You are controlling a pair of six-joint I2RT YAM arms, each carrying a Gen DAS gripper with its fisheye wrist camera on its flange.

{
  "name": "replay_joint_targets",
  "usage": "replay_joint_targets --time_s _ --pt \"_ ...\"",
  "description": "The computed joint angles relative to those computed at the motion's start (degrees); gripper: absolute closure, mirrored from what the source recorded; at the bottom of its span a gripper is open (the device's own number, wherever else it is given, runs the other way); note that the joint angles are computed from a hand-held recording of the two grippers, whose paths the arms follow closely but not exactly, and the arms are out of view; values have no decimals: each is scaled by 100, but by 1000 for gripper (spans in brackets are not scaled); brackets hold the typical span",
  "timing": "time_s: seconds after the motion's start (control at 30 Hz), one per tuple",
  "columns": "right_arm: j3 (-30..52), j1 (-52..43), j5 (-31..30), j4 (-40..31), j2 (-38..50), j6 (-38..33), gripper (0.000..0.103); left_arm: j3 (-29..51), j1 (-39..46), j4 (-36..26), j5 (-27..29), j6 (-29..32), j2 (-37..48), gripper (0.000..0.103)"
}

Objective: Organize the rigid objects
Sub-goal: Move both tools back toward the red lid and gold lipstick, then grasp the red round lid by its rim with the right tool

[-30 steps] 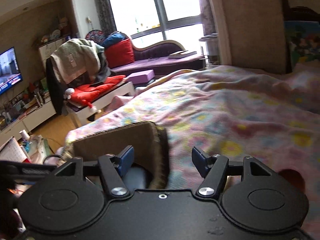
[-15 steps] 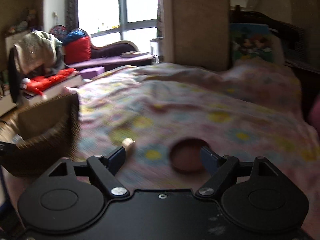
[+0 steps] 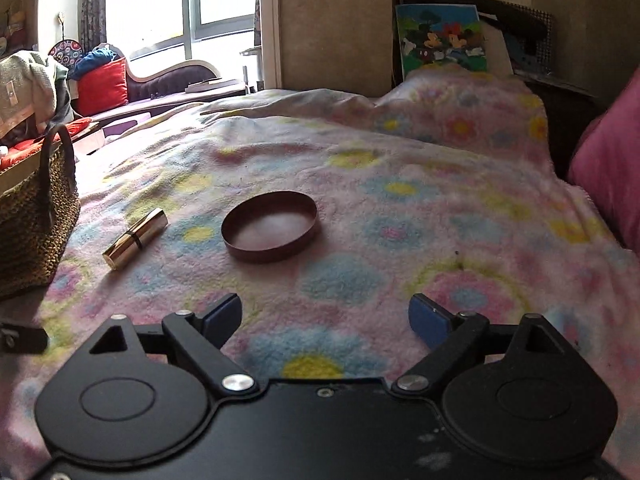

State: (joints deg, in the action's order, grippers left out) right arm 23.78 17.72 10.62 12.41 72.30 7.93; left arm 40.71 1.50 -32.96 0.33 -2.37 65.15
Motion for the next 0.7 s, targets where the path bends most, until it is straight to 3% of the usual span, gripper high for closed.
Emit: replay_joint_targets --time_s 0.37,0.7 --pt "884 430 297 541 1271 -344 3 78 143 -55 272 -150 370 12" --pt "1963 536 405 250 2215 -606 1 49 60 16 194 -118 397 8"
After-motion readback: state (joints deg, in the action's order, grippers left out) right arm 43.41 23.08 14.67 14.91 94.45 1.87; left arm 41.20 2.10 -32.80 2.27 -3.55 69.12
